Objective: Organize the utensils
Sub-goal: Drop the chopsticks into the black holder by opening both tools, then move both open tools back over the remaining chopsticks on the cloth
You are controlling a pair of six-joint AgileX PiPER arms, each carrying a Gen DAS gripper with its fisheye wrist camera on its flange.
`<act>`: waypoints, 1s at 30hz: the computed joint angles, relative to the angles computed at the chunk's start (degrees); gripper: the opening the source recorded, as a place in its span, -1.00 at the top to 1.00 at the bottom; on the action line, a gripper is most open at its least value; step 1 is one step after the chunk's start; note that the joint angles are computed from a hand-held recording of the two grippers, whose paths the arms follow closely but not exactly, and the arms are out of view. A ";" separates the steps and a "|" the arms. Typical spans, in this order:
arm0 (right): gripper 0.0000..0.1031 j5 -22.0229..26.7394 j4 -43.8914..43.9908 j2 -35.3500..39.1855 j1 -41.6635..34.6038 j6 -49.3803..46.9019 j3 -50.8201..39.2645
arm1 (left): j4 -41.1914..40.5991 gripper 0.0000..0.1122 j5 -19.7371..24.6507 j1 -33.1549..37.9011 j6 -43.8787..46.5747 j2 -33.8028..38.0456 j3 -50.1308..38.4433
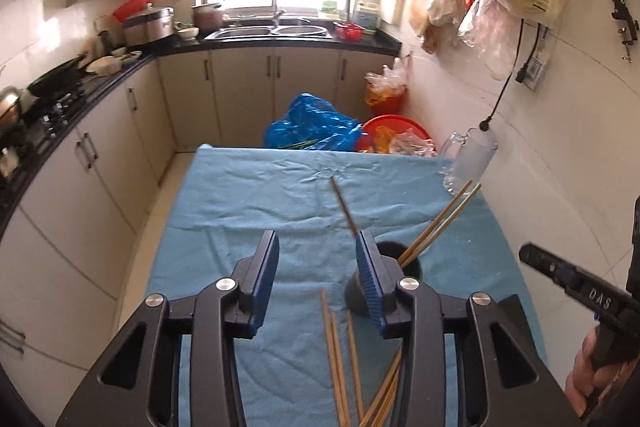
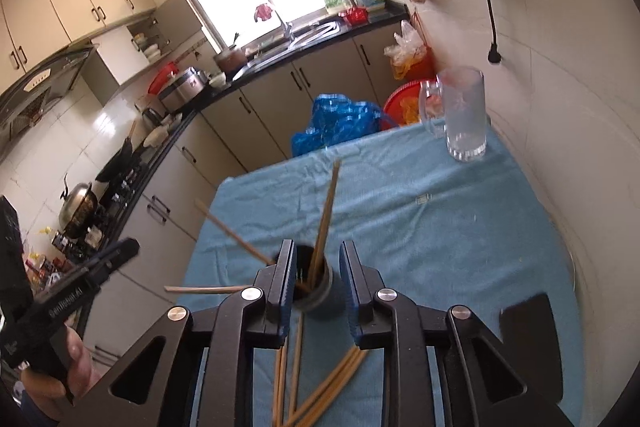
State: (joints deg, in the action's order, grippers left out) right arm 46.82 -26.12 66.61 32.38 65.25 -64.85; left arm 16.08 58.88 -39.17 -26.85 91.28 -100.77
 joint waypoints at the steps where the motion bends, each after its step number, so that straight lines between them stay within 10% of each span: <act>1: 0.53 -0.08 0.50 -0.76 0.85 0.65 1.40 | 1.42 0.30 0.09 -0.67 -1.09 -1.02 1.40; 30: 0.53 -5.28 8.15 1.79 10.77 2.15 13.55 | 10.25 0.26 4.79 -9.04 -13.13 -14.06 25.30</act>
